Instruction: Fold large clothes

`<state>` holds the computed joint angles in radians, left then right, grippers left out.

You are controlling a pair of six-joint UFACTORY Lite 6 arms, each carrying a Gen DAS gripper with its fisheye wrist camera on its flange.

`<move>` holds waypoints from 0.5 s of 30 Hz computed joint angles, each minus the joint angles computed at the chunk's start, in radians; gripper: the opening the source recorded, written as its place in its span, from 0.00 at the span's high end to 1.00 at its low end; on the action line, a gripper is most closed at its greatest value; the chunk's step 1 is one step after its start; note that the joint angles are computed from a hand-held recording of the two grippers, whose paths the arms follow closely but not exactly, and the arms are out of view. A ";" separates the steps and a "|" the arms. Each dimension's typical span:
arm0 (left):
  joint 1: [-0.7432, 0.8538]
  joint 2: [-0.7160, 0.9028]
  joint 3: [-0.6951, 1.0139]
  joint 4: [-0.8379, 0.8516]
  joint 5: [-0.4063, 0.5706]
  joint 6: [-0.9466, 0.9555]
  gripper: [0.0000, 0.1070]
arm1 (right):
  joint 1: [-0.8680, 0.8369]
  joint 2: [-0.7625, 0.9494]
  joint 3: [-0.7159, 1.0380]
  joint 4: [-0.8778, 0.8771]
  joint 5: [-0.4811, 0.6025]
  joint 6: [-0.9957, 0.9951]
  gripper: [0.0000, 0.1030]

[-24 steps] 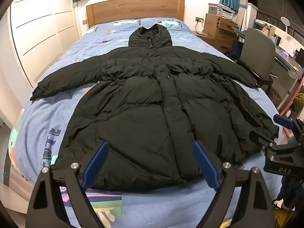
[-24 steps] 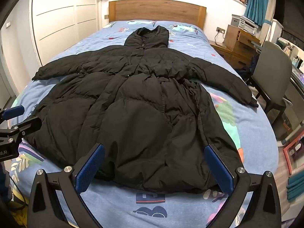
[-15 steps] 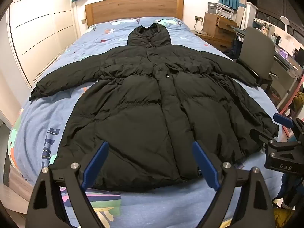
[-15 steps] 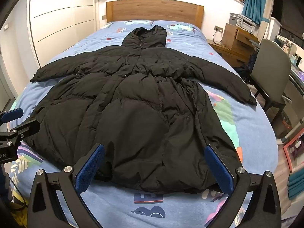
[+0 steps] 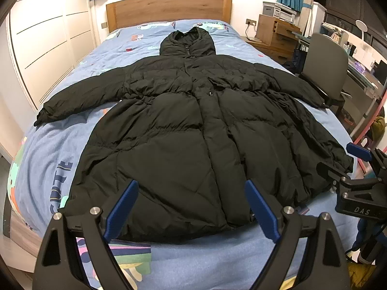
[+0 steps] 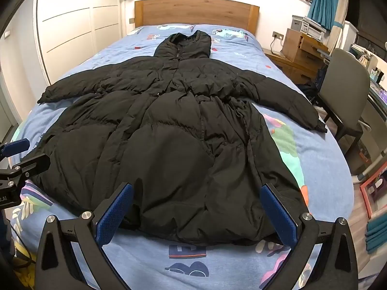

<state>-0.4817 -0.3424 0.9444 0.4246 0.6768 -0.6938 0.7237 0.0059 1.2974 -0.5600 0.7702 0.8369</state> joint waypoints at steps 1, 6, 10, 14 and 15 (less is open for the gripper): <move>-0.003 0.000 -0.002 0.003 -0.001 -0.003 0.16 | 0.000 -0.001 -0.002 -0.004 0.001 0.000 0.00; 0.014 -0.011 0.008 -0.007 0.005 0.021 0.16 | 0.006 0.004 0.000 -0.016 0.009 0.016 0.00; 0.006 -0.012 0.006 -0.005 0.008 0.013 0.16 | -0.007 0.010 0.002 0.002 0.010 0.006 0.00; 0.026 -0.006 0.016 -0.028 0.000 0.038 0.16 | -0.008 0.012 0.002 0.004 0.010 0.005 0.00; 0.028 -0.007 0.016 -0.031 0.000 0.039 0.16 | -0.008 0.013 0.004 0.007 0.012 0.003 0.00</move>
